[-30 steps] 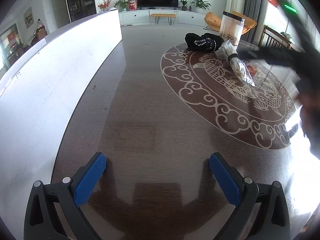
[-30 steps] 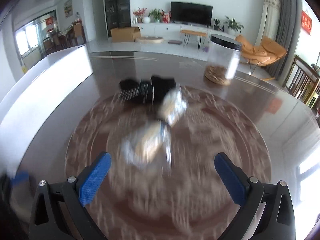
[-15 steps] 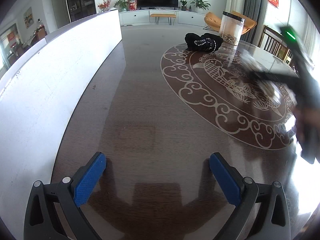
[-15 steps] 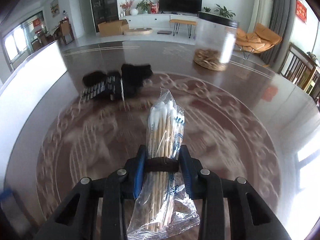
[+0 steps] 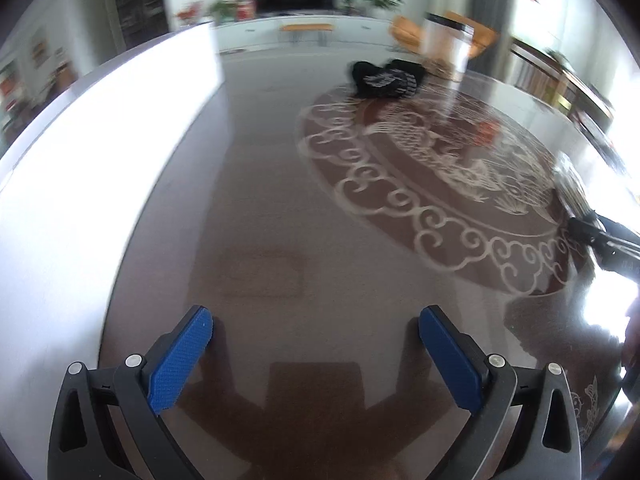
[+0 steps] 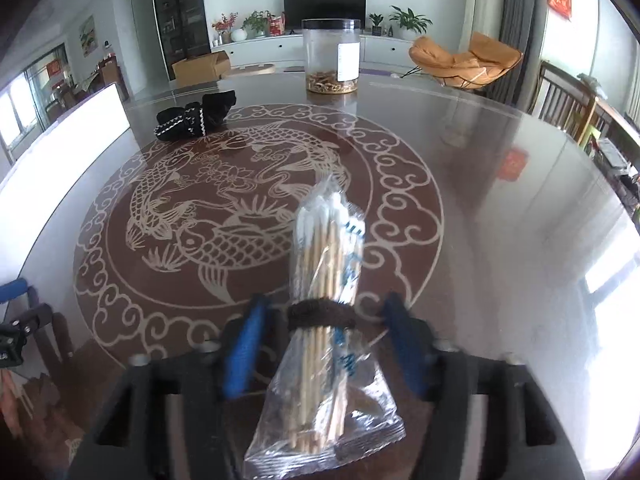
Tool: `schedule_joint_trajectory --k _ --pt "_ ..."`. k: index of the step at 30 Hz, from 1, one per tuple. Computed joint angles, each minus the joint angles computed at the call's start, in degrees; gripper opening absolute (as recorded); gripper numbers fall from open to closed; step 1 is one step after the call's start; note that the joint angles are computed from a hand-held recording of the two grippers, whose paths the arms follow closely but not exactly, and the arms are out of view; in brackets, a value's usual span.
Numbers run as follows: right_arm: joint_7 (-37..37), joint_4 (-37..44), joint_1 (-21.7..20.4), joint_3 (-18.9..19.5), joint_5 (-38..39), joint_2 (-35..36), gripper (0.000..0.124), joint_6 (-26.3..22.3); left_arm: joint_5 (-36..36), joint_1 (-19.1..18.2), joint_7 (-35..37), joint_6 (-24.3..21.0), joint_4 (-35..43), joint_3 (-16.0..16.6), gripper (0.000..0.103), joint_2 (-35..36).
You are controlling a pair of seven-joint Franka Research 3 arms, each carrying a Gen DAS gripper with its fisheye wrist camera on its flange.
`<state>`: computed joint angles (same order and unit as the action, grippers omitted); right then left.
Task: Organize objects
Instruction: 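Grasp the black fabric item with the left tool while the right tool holds the swabs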
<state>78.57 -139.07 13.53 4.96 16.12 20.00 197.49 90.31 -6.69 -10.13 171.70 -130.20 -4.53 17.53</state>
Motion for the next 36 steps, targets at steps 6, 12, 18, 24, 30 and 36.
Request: schedule_joint_trajectory --k 6,12,18,24,30,36 --pt "-1.77 1.29 1.39 -1.18 2.59 1.08 0.085 -0.91 -33.39 9.69 46.39 0.97 10.74 -9.70 0.103 10.08" --pt "-2.45 0.96 2.62 -2.21 3.45 0.79 0.087 -0.99 -48.97 14.89 67.79 -9.13 26.00 -17.65 0.103 20.00" --pt "-2.34 1.08 2.20 -1.81 3.12 0.79 0.088 -1.18 -56.39 14.22 79.16 -12.74 36.27 -18.93 0.103 24.63" --pt "-2.40 1.12 2.36 -1.95 3.20 0.84 0.088 -1.19 -61.20 9.96 85.27 -15.54 46.41 -17.45 0.103 29.57" --pt "-2.39 1.12 2.33 -1.93 3.17 0.83 0.088 -1.19 -64.65 1.45 87.91 -20.02 58.81 -10.57 0.060 36.25" --pt "-2.39 1.12 2.33 -1.94 3.17 0.83 0.088 -1.21 -62.42 0.07 69.57 -12.14 41.43 -5.29 0.047 26.20"
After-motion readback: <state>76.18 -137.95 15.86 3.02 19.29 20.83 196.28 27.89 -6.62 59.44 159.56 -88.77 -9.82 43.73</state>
